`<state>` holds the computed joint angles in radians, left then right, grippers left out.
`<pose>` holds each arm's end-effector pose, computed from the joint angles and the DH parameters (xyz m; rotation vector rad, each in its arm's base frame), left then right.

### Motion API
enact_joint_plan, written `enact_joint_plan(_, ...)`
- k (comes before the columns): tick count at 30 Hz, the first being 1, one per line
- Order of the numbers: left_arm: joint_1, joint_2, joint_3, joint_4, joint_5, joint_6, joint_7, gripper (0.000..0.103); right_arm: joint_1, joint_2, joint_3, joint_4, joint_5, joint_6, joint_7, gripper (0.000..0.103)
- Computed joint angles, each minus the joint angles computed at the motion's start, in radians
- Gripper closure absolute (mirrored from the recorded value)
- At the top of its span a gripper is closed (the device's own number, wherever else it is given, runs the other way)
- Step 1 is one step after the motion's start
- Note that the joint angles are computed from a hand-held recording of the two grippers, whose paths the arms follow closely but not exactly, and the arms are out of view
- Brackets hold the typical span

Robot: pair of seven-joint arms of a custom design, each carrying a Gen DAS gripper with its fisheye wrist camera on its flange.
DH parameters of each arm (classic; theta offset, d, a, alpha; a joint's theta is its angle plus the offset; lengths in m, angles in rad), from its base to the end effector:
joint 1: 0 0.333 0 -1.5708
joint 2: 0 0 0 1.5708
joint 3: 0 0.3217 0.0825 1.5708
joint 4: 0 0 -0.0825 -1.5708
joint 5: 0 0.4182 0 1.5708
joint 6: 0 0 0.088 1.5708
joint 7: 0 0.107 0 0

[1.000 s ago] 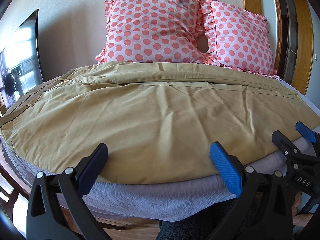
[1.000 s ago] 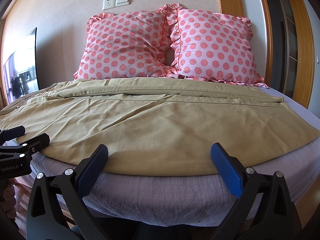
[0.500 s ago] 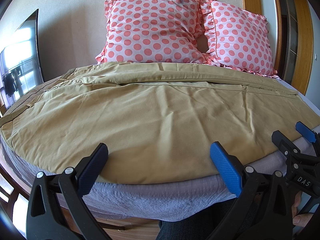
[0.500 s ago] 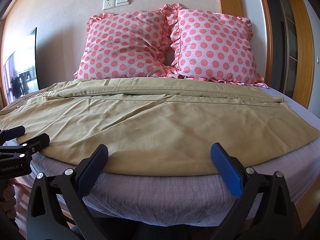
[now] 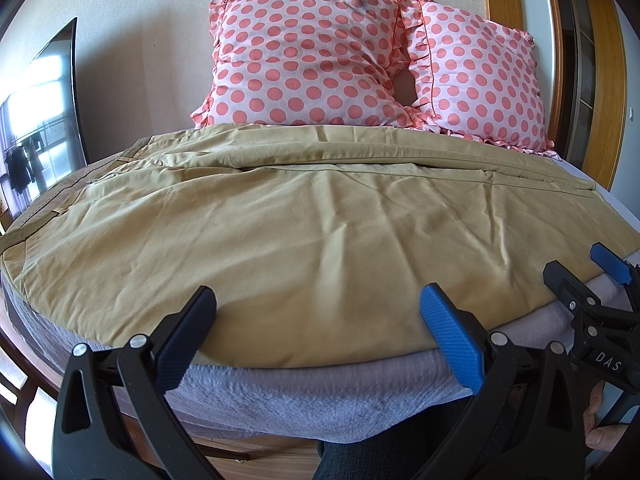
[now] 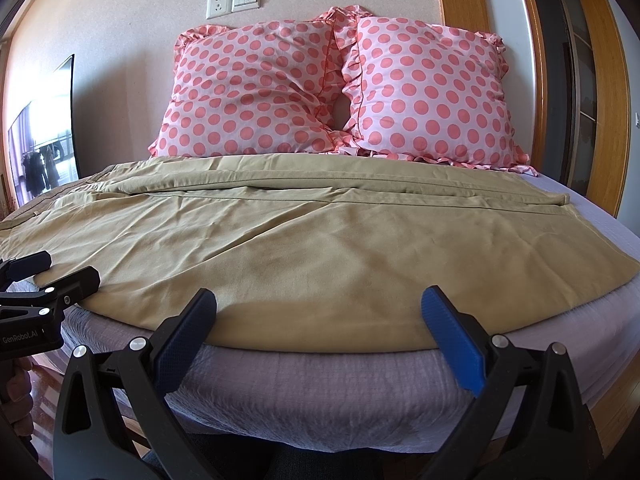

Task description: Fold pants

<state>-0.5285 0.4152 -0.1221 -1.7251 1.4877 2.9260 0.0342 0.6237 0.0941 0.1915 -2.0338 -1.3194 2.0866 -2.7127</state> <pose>0.5320 -0.4719 0.3809 -1.2657 2.0121 -1.0625 0.4575 0.4126 0.4157 -1.2240 1.9187 -1.1462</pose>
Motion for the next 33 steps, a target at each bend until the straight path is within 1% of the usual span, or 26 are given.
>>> enact_joint_plan(2,0.003,0.000,-0.003,-0.002,-0.015,0.003,0.017,0.002,-0.010,-0.015,-0.005,-0.013,0.009,0.040,-0.019,0.001)
enact_joint_plan(4,0.016,-0.001,-0.012,-0.006,-0.066,0.012,0.076,0.002,-0.034,-0.045,-0.014,-0.033,0.048,0.108,-0.058,0.001)
enact_joint_plan(5,0.024,0.002,-0.023,-0.004,-0.116,0.013,0.126,0.002,-0.046,-0.066,-0.017,-0.044,0.069,0.120,-0.073,0.001)
enact_joint_plan(7,0.028,-0.002,-0.023,-0.010,-0.170,0.016,0.168,0.002,-0.077,-0.127,-0.026,-0.086,0.070,0.133,-0.070,0.001)
enact_joint_plan(8,0.027,-0.004,-0.015,-0.009,-0.180,0.023,0.166,0.002,-0.098,-0.166,-0.031,-0.112,0.069,0.137,-0.065,0.001)
enact_joint_plan(10,0.021,-0.012,0.015,-0.012,-0.148,0.068,0.097,0.002,-0.150,-0.235,-0.045,-0.149,0.114,0.135,-0.078,0.001)
enact_joint_plan(12,0.031,-0.005,0.033,0.005,-0.131,0.139,0.025,0.002,-0.213,-0.287,-0.077,-0.173,0.181,0.157,-0.100,0.001)
enact_joint_plan(13,0.042,0.001,0.032,0.011,-0.152,0.167,0.017,0.002,-0.243,-0.300,-0.093,-0.176,0.216,0.158,-0.109,0.001)
enact_joint_plan(15,0.065,0.014,0.023,0.021,-0.219,0.215,0.046,0.002,-0.305,-0.296,-0.129,-0.156,0.304,0.148,-0.148,0.001)
enact_joint_plan(16,0.065,0.020,0.031,0.026,-0.237,0.245,0.050,0.002,-0.334,-0.283,-0.149,-0.140,0.346,0.159,-0.175,0.002)
enact_joint_plan(17,0.048,0.025,0.060,0.037,-0.232,0.279,0.028,0.002,-0.365,-0.262,-0.165,-0.120,0.379,0.169,-0.194,0.007)
enact_joint_plan(19,-0.020,0.036,0.151,0.066,-0.202,0.326,-0.029,0.002,-0.419,-0.203,-0.190,-0.064,0.452,0.180,-0.241,0.010)
enact_joint_plan(20,-0.042,0.041,0.178,0.077,-0.201,0.334,-0.033,0.002,-0.444,-0.169,-0.200,-0.033,0.489,0.188,-0.255,0.018)
enact_joint_plan(21,-0.058,0.047,0.198,0.089,-0.204,0.339,-0.028,0.002,-0.466,-0.131,-0.211,0.003,0.534,0.191,-0.278,0.023)
enact_joint_plan(22,-0.067,0.051,0.208,0.098,-0.213,0.337,-0.016,0.002,-0.484,-0.092,-0.219,0.040,0.576,0.186,-0.300,0.030)
enact_joint_plan(23,-0.052,0.054,0.188,0.101,-0.238,0.326,0.025,0.002,-0.502,-0.052,-0.228,0.077,0.621,0.181,-0.319,0.033)
enact_joint_plan(26,0.042,0.067,0.062,0.101,-0.359,0.274,0.219,0.002,-0.537,0.043,-0.244,0.166,0.736,0.151,-0.357,0.041)
enact_joint_plan(27,0.072,0.074,0.021,0.102,-0.400,0.263,0.280,0.002,-0.530,0.064,-0.248,0.194,0.702,0.112,-0.329,0.042)
enact_joint_plan(28,0.103,0.082,-0.018,0.103,-0.439,0.255,0.336,0.002,-0.528,0.089,-0.250,0.228,0.696,0.075,-0.337,0.042)
enact_joint_plan(29,0.121,0.086,-0.040,0.101,-0.467,0.253,0.373,0.002,-0.531,0.111,-0.250,0.252,0.707,0.058,-0.362,0.044)
enact_joint_plan(30,0.133,0.092,-0.056,0.102,-0.491,0.251,0.403,0.002,-0.522,0.134,-0.250,0.282,0.692,0.010,-0.384,0.046)
enact_joint_plan(31,0.140,0.097,-0.066,0.103,-0.513,0.249,0.426,0.002,-0.503,0.151,-0.260,0.302,0.679,-0.034,-0.407,0.055)
enact_joint_plan(32,0.144,0.100,-0.072,0.104,-0.533,0.244,0.445,0.002,-0.505,0.145,-0.252,0.287,0.652,-0.025,-0.400,0.063)
enact_joint_plan(33,0.147,0.103,-0.074,0.104,-0.552,0.248,0.459,0.002,-0.501,0.128,-0.255,0.258,0.635,-0.008,-0.385,0.069)
